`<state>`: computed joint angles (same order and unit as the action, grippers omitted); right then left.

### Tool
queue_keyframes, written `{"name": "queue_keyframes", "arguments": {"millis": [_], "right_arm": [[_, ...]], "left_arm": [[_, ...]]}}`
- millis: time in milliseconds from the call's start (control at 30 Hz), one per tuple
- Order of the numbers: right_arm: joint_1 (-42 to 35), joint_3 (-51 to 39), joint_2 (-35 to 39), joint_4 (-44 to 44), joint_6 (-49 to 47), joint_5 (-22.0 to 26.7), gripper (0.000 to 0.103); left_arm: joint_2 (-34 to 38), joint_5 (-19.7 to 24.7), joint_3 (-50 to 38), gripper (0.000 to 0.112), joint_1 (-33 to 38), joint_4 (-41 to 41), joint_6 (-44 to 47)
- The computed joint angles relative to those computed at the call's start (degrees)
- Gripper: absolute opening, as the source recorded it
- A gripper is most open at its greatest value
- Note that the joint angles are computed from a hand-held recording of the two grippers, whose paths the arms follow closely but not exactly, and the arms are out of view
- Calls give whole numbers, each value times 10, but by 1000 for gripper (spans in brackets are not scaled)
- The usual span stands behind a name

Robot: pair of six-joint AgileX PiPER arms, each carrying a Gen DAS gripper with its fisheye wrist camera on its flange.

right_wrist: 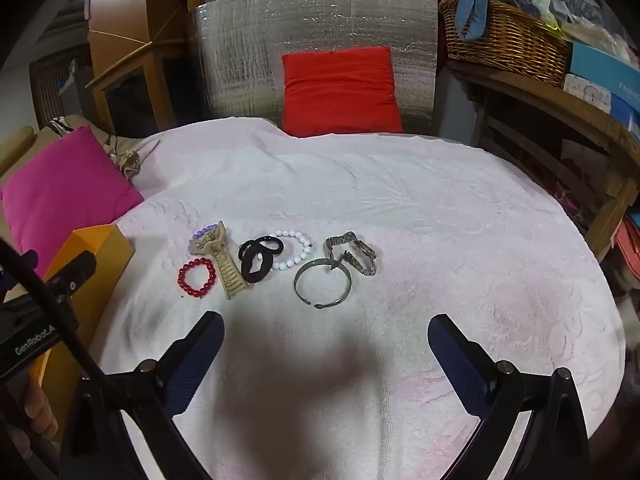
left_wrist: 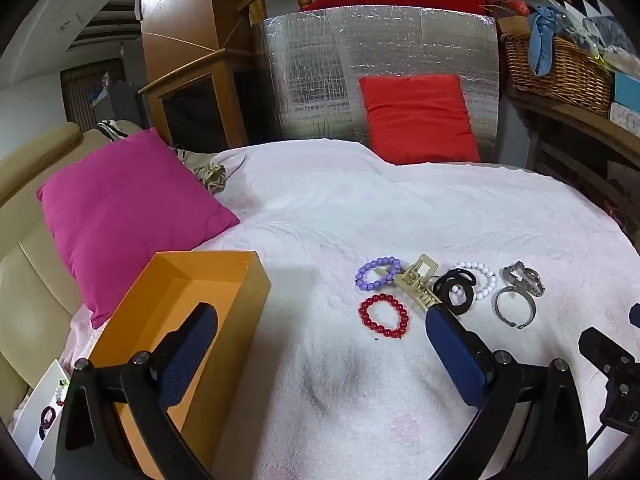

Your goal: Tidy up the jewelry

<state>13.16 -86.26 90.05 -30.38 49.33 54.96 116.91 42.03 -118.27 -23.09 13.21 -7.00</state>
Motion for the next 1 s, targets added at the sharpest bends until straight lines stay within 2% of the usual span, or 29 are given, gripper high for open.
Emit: {"name": "queue_keyframes", "arguments": {"millis": [133, 300, 1000], "right_arm": [[-16, 34, -32, 7, 1, -26, 103], [-2, 20, -18, -10, 15, -10, 103], [27, 14, -8, -23, 30, -14, 103]], "left_arm": [[2, 4, -3, 103, -2, -2, 3], [0, 3, -1, 103, -2, -3, 3], [1, 15, -9, 103, 19, -27, 10]]}}
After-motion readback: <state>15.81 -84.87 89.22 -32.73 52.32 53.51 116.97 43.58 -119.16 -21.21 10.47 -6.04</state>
